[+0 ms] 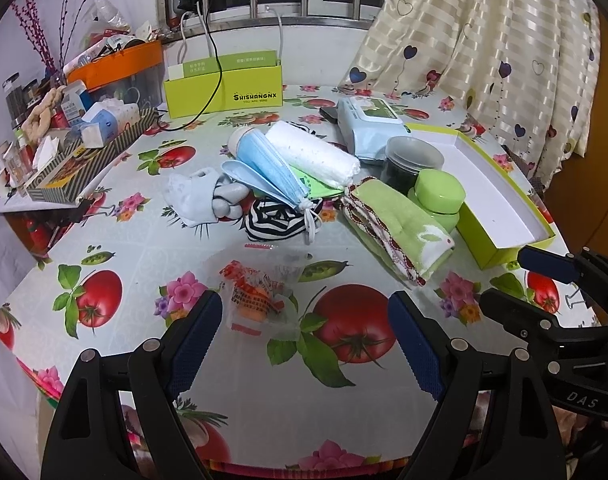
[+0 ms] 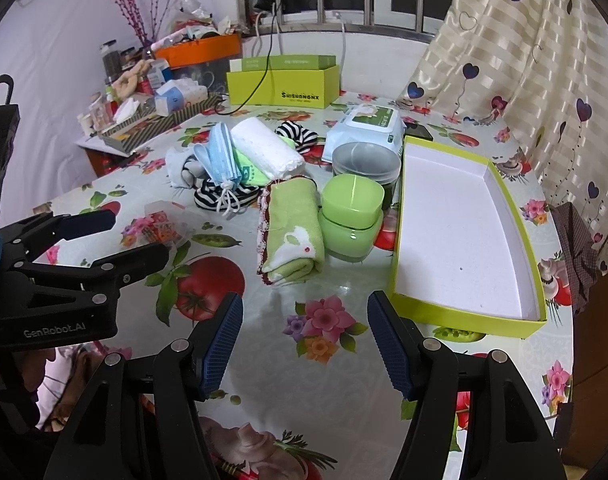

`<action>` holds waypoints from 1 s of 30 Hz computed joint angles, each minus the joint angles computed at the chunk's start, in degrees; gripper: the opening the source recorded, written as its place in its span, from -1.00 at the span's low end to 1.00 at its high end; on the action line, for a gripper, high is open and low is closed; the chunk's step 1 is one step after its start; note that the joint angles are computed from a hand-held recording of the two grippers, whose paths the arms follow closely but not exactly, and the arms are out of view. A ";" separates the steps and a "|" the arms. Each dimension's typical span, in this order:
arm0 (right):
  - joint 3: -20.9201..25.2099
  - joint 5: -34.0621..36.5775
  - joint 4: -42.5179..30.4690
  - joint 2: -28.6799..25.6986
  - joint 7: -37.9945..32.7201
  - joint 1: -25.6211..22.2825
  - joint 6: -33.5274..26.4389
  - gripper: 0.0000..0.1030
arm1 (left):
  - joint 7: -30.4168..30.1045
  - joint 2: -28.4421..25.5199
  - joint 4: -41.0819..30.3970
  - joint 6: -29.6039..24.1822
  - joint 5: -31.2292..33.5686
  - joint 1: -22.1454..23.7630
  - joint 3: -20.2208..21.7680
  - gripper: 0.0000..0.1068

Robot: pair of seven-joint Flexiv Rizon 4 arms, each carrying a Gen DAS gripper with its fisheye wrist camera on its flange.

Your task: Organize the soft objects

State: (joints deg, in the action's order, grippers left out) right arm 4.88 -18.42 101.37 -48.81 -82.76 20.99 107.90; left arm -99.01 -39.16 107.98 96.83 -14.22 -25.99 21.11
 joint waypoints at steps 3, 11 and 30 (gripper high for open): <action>-0.65 0.52 0.98 0.71 -0.28 0.89 0.57 0.32 | -0.40 0.43 0.45 -0.21 -0.05 -0.33 0.33 0.60; -0.13 0.44 2.51 1.82 -1.14 0.85 1.11 0.32 | -0.85 1.65 1.50 -0.53 0.67 0.77 -0.93 0.60; 3.14 -2.85 -0.19 0.46 -1.78 -1.57 -0.88 0.32 | 0.77 1.11 1.88 1.98 0.01 2.13 -1.79 0.60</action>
State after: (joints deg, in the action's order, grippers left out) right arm 8.02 -21.27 101.18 -48.35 -84.54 19.43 107.02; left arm -98.25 -38.05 109.86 98.81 -14.21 -23.86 19.32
